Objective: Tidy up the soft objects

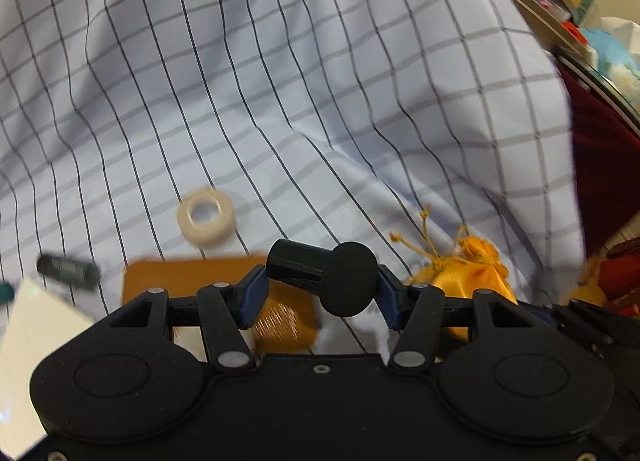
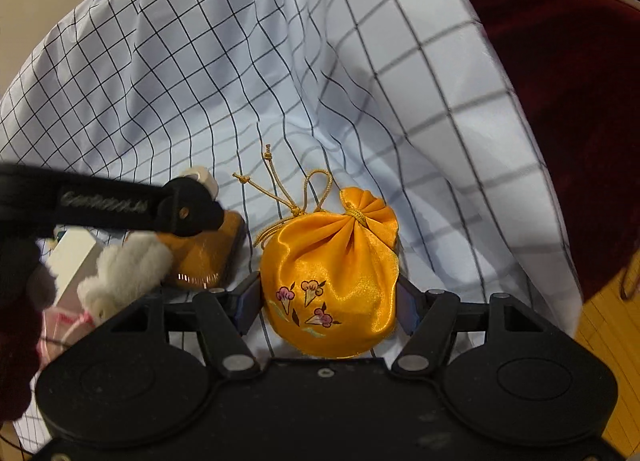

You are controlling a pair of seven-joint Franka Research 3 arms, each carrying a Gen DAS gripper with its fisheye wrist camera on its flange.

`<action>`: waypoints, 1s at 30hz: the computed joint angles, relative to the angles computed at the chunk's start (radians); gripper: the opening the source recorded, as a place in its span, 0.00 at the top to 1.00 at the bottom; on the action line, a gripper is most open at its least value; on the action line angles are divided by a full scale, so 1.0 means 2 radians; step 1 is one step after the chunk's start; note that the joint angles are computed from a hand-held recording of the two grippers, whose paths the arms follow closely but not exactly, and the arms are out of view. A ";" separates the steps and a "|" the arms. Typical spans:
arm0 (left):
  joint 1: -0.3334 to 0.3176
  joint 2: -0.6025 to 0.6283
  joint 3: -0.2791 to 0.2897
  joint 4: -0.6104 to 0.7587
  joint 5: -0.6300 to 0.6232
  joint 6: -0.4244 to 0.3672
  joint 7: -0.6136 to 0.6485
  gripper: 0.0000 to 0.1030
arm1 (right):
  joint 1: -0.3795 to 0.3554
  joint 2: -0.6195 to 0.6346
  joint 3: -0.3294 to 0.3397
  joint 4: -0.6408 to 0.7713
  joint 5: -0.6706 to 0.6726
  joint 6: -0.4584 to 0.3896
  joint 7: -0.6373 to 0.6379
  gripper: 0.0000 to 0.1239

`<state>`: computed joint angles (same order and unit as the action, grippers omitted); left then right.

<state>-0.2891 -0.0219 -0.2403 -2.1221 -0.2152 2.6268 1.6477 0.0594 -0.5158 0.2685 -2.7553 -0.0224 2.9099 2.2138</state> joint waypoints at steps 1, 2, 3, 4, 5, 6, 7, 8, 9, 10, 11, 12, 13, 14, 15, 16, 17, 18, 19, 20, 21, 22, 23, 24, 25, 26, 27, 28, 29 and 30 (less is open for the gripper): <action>-0.001 -0.015 0.000 -0.015 -0.009 0.001 0.002 0.48 | 0.004 -0.010 0.000 -0.007 0.002 -0.004 0.001 0.47; -0.003 -0.027 0.000 -0.027 -0.015 0.002 0.001 0.48 | 0.009 -0.024 -0.003 -0.017 0.005 -0.007 0.000 0.47; -0.006 -0.037 0.002 -0.038 -0.022 0.002 0.000 0.48 | 0.014 -0.035 -0.004 -0.025 0.008 -0.010 -0.001 0.47; -0.010 -0.053 0.004 -0.053 -0.032 0.003 -0.001 0.48 | 0.019 -0.047 -0.004 -0.032 0.012 -0.013 0.000 0.47; -0.014 -0.069 0.007 -0.066 -0.039 0.002 -0.002 0.48 | 0.023 -0.057 -0.003 -0.038 0.015 -0.016 0.000 0.47; -0.019 -0.088 0.010 -0.083 -0.042 0.005 -0.007 0.48 | 0.027 -0.068 -0.002 -0.044 0.018 -0.020 0.001 0.47; -0.022 -0.106 0.011 -0.099 -0.038 0.009 -0.016 0.48 | 0.032 -0.080 -0.002 -0.051 0.021 -0.024 0.002 0.47; -0.026 -0.123 0.013 -0.114 -0.032 0.013 -0.027 0.48 | 0.038 -0.093 -0.001 -0.058 0.026 -0.027 0.003 0.47; -0.029 -0.144 0.014 -0.133 -0.026 0.019 -0.039 0.48 | 0.044 -0.105 0.000 -0.064 0.029 -0.031 0.005 0.47; -0.033 -0.162 0.017 -0.148 -0.019 0.023 -0.051 0.48 | 0.049 -0.119 0.002 -0.070 0.032 -0.036 0.006 0.47; -0.036 -0.179 0.019 -0.163 -0.013 0.025 -0.064 0.47 | 0.054 -0.129 0.005 -0.075 0.035 -0.039 0.008 0.47; -0.039 -0.200 0.020 -0.179 -0.006 0.027 -0.079 0.47 | 0.058 -0.135 0.007 -0.079 0.036 -0.039 0.009 0.47; -0.043 -0.216 0.023 -0.194 -0.001 0.030 -0.092 0.47 | 0.064 -0.144 0.008 -0.083 0.039 -0.041 0.010 0.47; -0.047 -0.234 0.026 -0.209 0.005 0.032 -0.106 0.47 | 0.072 -0.153 0.008 -0.087 0.042 -0.044 0.011 0.47; -0.049 -0.248 0.027 -0.220 0.012 0.033 -0.120 0.47 | 0.079 -0.164 0.009 -0.092 0.046 -0.047 0.012 0.47; -0.048 -0.266 0.025 -0.235 0.023 0.032 -0.138 0.47 | 0.087 -0.176 0.011 -0.097 0.049 -0.050 0.014 0.47; -0.047 -0.281 0.023 -0.248 0.032 0.032 -0.154 0.47 | 0.094 -0.186 0.012 -0.101 0.051 -0.054 0.015 0.47; -0.044 -0.299 0.018 -0.262 0.043 0.030 -0.174 0.47 | 0.101 -0.197 0.013 -0.104 0.053 -0.059 0.016 0.47; -0.042 -0.311 0.015 -0.271 0.053 0.029 -0.190 0.47 | 0.108 -0.207 0.014 -0.108 0.055 -0.063 0.018 0.47; -0.038 -0.326 0.009 -0.283 0.063 0.027 -0.209 0.47 | 0.115 -0.216 0.014 -0.112 0.057 -0.065 0.019 0.47; -0.034 -0.341 0.004 -0.294 0.073 0.024 -0.227 0.47 | 0.121 -0.223 0.015 -0.114 0.059 -0.066 0.019 0.47; -0.029 -0.356 -0.003 -0.305 0.083 0.020 -0.248 0.47 | 0.127 -0.230 0.016 -0.116 0.060 -0.069 0.019 0.47; -0.025 -0.368 -0.008 -0.313 0.092 0.014 -0.266 0.47 | 0.134 -0.236 0.015 -0.119 0.062 -0.071 0.018 0.47; -0.022 -0.380 -0.012 -0.321 0.100 0.008 -0.282 0.47 | 0.137 -0.230 0.014 -0.117 0.062 -0.065 0.015 0.47; -0.019 -0.392 -0.017 -0.330 0.108 0.001 -0.300 0.47 | 0.144 -0.235 0.014 -0.120 0.064 -0.066 0.013 0.47; -0.021 -0.402 -0.018 -0.338 0.114 -0.005 -0.314 0.47 | 0.150 -0.241 0.015 -0.122 0.065 -0.068 0.013 0.47; -0.025 -0.414 -0.017 -0.347 0.117 -0.011 -0.325 0.47 | 0.156 -0.246 0.015 -0.125 0.067 -0.069 0.012 0.47; -0.030 -0.424 -0.016 -0.356 0.121 -0.016 -0.337 0.47 | 0.162 -0.254 0.016 -0.128 0.068 -0.072 0.012 0.47; -0.033 -0.433 -0.016 -0.363 0.124 -0.021 -0.350 0.47 | 0.167 -0.260 0.017 -0.130 0.070 -0.075 0.013 0.47; -0.034 -0.440 -0.017 -0.369 0.130 -0.025 -0.363 0.47 | 0.172 -0.266 0.019 -0.132 0.071 -0.077 0.013 0.47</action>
<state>-0.3573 -0.9011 -0.2751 -2.8595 0.0443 2.5775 0.9211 0.4042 -1.0477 0.3056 -3.0196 0.1200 2.7553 2.2407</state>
